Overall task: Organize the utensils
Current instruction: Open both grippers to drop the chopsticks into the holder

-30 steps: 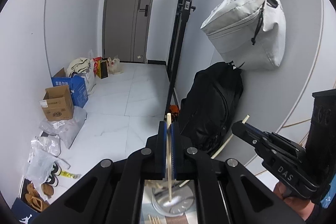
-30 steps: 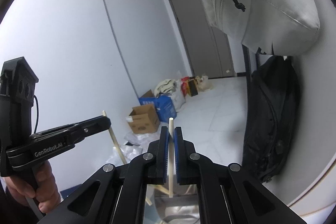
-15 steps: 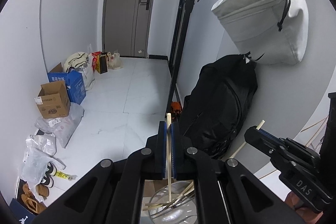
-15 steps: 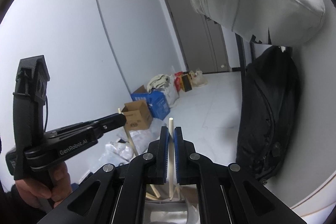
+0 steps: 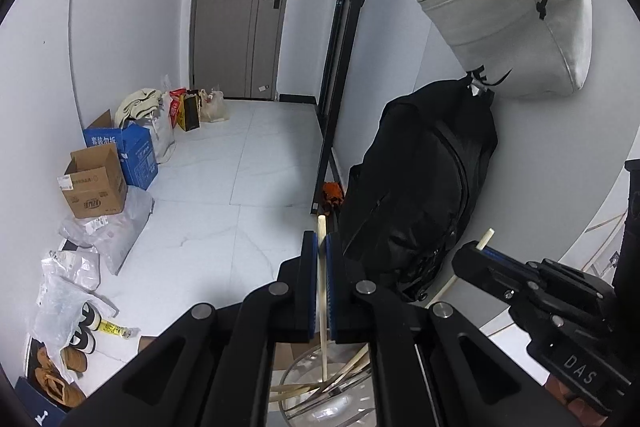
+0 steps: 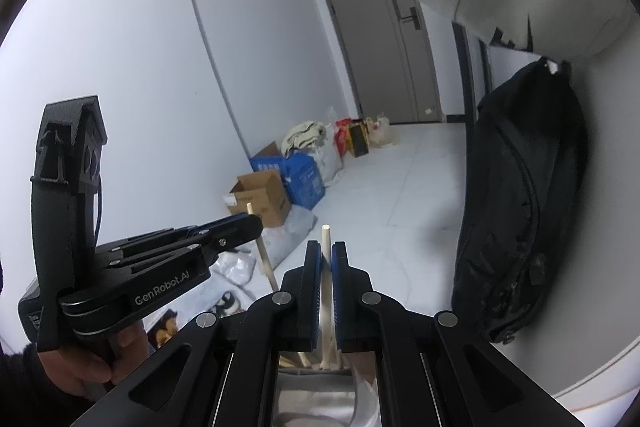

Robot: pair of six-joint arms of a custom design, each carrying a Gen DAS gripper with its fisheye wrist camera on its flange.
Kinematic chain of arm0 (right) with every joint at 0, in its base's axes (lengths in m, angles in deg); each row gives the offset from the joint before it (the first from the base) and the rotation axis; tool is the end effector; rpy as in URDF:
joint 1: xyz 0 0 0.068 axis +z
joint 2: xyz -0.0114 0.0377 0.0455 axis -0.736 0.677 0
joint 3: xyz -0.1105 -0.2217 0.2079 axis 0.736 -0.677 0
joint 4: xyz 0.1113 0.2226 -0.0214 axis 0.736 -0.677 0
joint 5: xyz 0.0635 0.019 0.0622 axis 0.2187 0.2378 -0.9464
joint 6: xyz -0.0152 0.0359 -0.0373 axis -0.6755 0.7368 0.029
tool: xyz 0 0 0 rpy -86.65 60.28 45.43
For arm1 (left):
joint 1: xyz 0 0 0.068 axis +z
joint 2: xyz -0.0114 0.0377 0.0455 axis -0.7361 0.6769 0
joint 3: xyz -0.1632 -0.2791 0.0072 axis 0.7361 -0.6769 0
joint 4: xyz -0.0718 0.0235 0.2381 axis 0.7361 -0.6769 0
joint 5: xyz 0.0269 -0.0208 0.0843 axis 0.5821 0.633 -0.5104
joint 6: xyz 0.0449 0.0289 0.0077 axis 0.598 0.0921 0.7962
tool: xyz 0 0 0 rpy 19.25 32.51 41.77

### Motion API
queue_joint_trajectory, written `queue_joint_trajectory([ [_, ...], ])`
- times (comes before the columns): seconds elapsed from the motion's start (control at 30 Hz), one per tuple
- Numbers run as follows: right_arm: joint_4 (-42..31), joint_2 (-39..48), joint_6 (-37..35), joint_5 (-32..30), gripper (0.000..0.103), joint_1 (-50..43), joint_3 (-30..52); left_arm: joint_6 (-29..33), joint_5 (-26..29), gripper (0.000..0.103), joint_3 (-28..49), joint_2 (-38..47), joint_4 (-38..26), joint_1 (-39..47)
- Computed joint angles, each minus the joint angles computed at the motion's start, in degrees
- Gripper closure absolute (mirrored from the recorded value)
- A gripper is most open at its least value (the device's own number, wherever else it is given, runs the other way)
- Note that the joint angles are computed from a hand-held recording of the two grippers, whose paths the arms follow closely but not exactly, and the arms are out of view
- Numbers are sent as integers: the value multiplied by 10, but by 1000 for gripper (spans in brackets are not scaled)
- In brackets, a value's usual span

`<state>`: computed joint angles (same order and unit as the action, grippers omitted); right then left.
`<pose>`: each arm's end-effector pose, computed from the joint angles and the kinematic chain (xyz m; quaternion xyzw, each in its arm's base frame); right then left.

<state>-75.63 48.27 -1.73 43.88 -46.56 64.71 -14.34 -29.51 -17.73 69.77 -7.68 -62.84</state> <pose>0.3288 0.0282 0.4113 -0.2456 0.8271 0.2755 0.4239 0.2351 -0.0603 0.3900 -0.0602 0.8871 -0.0821 0.4502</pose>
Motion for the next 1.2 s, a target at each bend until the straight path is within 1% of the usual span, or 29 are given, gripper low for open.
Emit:
queue_joint_trajectory([
  [0.13, 17, 1, -8, 3, 99, 4, -31, 8, 17, 103, -28, -5, 24, 3],
  [0.2, 16, 6, -8, 1, 98, 1, -44, 12, 44, 103, -44, -11, 39, 9],
  [0.33, 8, 13, -13, -15, 98, -11, -58, 29, 74, 103, -52, -9, 41, 6],
  [0.4, 5, 12, -18, -18, 97, -13, -60, 33, 81, 103, -52, -9, 39, 5],
  [0.43, 2, 12, -20, -20, 95, -14, -60, 33, 93, 102, -52, -10, 38, 8],
  [0.5, -7, 12, -18, -28, 95, -18, -57, 33, 108, 101, -49, -10, 29, 14],
  [0.53, -9, 12, -14, -32, 93, -20, -55, 32, 115, 101, -41, -9, 16, 17],
  [0.57, -13, 12, -13, -33, 88, -22, -53, 28, 113, 101, -39, -11, 10, 17],
  [0.6, -14, 12, -6, -33, 83, -25, -51, 26, 110, 99, -40, -15, 6, 17],
  [0.63, -14, 10, 1, -35, 76, -30, -51, 23, 104, 97, -36, -19, -3, 16],
  [0.67, -17, 8, 6, -45, 75, -38, -51, 22, 98, 95, -34, -22, -9, 13],
  [0.73, -20, 2, 11, -55, 74, -50, -52, 14, 72, 85, -30, -35, -21, 2],
  [0.77, -20, -1, 14, -56, 72, -55, -53, 8, 56, 83, -29, -44, -26, -6],
  [0.8, -23, -6, 15, -62, 72, -62, -55, 2, 42, 79, -28, -52, -31, -14],
  [0.83, -26, -12, 15, -68, 70, -68, -57, -3, 30, 75, -28, -59, -35, -21],
  [0.87, -27, -19, 14, -70, 67, -73, -61, -8, 18, 69, -29, -66, -38, -29],
  [0.9, -29, -25, 11, -72, 65, -78, -65, -16, -4, 63, -28, -77, -45, -44],
  [0.93, -32, -34, 7, -76, 63, -85, -68, -19, -19, 60, -30, -85, -48, -51],
  [1.0, -38, -47, 2, -80, 60, -91, -75, -28, -49, 59, -31, -101, -57, -72],
  [1.07, -43, -64, -1, -83, 52, -97, -82, -46, -81, 59, -21, -107, -80, -97],
  [1.13, -39, -78, 1, -79, 47, -97, -91, -59, -99, 59, -20, -115, -90, -114],
  [1.2, -50, -89, -5, -84, 47, -101, -92, -69, -118, 58, -20, -124, -102, -129],
])
